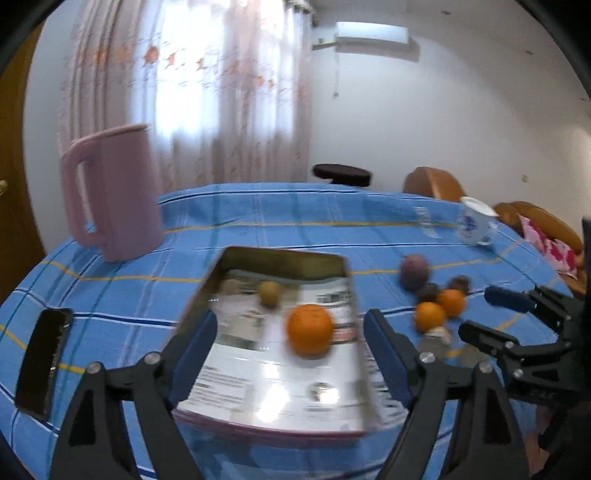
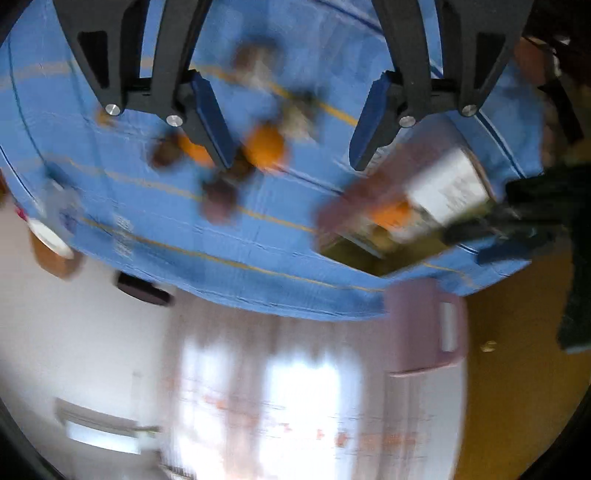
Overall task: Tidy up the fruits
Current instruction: 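Grasp brown-and-white cylinder with right tool while left tool approaches another cylinder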
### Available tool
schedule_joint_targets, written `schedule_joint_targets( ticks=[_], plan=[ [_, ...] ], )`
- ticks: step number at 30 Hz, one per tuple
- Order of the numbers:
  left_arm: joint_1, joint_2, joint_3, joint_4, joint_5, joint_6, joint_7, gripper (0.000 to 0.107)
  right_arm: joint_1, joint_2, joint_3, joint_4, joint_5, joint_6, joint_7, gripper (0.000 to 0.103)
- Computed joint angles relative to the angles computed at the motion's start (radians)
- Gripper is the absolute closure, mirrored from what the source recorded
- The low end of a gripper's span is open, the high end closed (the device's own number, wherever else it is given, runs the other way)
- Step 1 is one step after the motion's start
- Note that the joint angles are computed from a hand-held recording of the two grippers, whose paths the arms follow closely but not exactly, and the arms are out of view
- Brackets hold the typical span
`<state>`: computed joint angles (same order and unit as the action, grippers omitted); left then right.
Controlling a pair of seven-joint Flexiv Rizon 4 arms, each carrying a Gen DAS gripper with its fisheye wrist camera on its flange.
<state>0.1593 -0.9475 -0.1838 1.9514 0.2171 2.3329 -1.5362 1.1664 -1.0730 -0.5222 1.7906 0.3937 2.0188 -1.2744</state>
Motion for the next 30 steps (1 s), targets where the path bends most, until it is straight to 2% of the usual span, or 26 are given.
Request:
schedule_joint_targets(
  ticks=[4,7,10,11,13,15,16,20,21,22,24,26,28,30],
  plan=[
    [-0.043,-0.004,-0.015,-0.013,0.017,-0.024,0.025,0.017,-0.049,0.024,0.066,0.06,0.01,0.026,0.022,0.036],
    [-0.069,-0.007,-0.021,-0.023,0.015,-0.055,0.049,0.017,-0.084,0.026,0.101,0.047,-0.017,0.018,0.017,0.037],
    [-0.096,-0.013,-0.017,-0.032,-0.006,-0.072,0.072,0.017,-0.154,0.034,0.172,0.021,-0.076,0.013,0.012,0.037],
    [-0.094,-0.016,-0.024,-0.039,-0.006,-0.083,0.076,0.017,-0.159,0.032,0.175,0.016,-0.083,0.002,0.013,0.039],
    [-0.098,-0.021,-0.031,-0.048,-0.019,-0.103,0.081,0.018,-0.184,0.039,0.199,0.014,-0.111,-0.002,0.013,0.067],
    [-0.09,-0.028,-0.048,-0.058,-0.012,-0.121,0.087,0.018,-0.217,0.044,0.232,0.017,-0.133,0.007,0.017,0.069],
    [-0.094,-0.031,-0.051,-0.064,-0.015,-0.131,0.092,0.019,-0.222,0.045,0.236,0.023,-0.129,0.02,0.019,0.069],
    [-0.096,-0.042,-0.079,-0.083,-0.004,-0.172,0.114,0.022,-0.148,0.022,0.139,0.035,-0.025,0.021,0.037,0.069],
    [-0.093,-0.045,-0.089,-0.089,-0.001,-0.187,0.119,0.025,-0.111,0.005,0.09,0.034,0.015,0.001,0.042,0.069],
    [-0.092,-0.047,-0.1,-0.098,-0.001,-0.214,0.126,0.029,-0.101,-0.003,0.074,0.028,0.048,-0.01,0.03,0.069],
    [-0.088,-0.054,-0.122,-0.116,-0.002,-0.264,0.144,0.035,-0.162,0.011,0.119,0.041,-0.033,0.026,0.097,0.069],
    [-0.096,-0.057,-0.126,-0.131,-0.028,-0.312,0.162,0.037,-0.175,0.015,0.135,0.035,-0.015,0.03,0.074,0.069],
    [-0.088,-0.065,-0.147,-0.144,-0.047,-0.356,0.177,0.046,-0.174,0.013,0.135,0.035,-0.015,0.037,0.069,0.069],
    [-0.104,-0.067,-0.141,-0.156,-0.078,-0.389,0.196,0.048,-0.189,0.016,0.153,0.036,-0.019,0.053,0.066,0.069]
  ],
)
